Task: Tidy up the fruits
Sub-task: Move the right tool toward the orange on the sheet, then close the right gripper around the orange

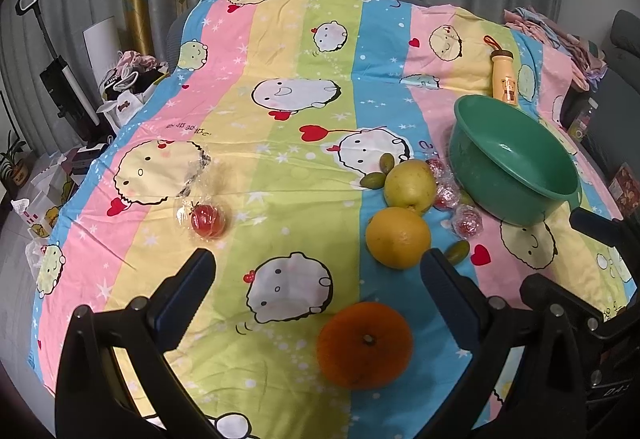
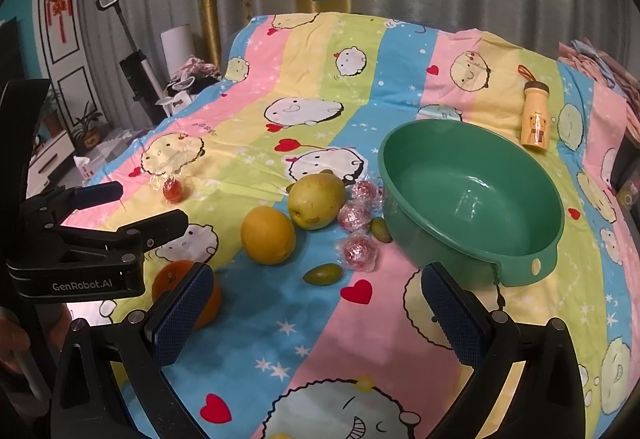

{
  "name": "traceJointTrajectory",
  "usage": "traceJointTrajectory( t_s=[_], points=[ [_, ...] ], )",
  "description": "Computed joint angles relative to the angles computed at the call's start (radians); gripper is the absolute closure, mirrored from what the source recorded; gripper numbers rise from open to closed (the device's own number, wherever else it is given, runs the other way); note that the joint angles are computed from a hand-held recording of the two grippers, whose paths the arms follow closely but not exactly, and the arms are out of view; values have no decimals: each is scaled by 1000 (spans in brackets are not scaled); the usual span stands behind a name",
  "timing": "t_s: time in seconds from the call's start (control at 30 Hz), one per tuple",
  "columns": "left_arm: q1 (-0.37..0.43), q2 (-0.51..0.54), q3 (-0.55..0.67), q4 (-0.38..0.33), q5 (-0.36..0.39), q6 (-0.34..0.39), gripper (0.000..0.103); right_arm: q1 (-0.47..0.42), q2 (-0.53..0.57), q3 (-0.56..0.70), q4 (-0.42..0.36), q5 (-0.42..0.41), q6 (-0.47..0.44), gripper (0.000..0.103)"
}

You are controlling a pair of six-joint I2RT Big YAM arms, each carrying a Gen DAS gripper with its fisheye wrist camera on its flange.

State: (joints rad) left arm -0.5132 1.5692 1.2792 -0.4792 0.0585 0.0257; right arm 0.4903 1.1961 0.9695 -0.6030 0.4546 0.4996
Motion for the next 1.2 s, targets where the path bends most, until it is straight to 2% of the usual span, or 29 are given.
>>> traceJointTrajectory(
  t_s=[0.27, 0.33, 0.47, 0.57, 0.73, 0.87, 0.97, 1.07, 1.17, 1.2],
  points=[
    [5, 11, 8, -17, 27, -2, 0, 15, 12, -2, -3, -14, 4, 0],
    [15, 17, 14, -34, 73, -9, 0, 8, 19, -1, 3, -40, -6, 0],
    [52, 44, 41, -92, 211, -42, 1, 0, 33, -3, 21, -118, -24, 0],
    [58, 56, 50, -124, 234, -40, 1, -3, 53, -1, 38, -176, -39, 0],
    [80, 81, 63, -185, 338, -25, 2, -11, 92, -7, 88, -294, -49, 0],
    [86, 88, 60, -217, 401, 9, 8, -18, 128, -6, 113, -379, -28, 1],
    [80, 89, 58, -236, 401, 42, 17, -25, 146, -11, 155, -449, -16, 10],
    [75, 101, 66, -272, 413, 68, 27, -23, 162, -10, 182, -478, -10, 15],
    [72, 115, 81, -299, 402, 84, 32, -23, 182, -6, 203, -515, -13, 19],
    [71, 119, 83, -306, 391, 85, 32, -23, 187, -5, 207, -523, -12, 24]
  ],
)
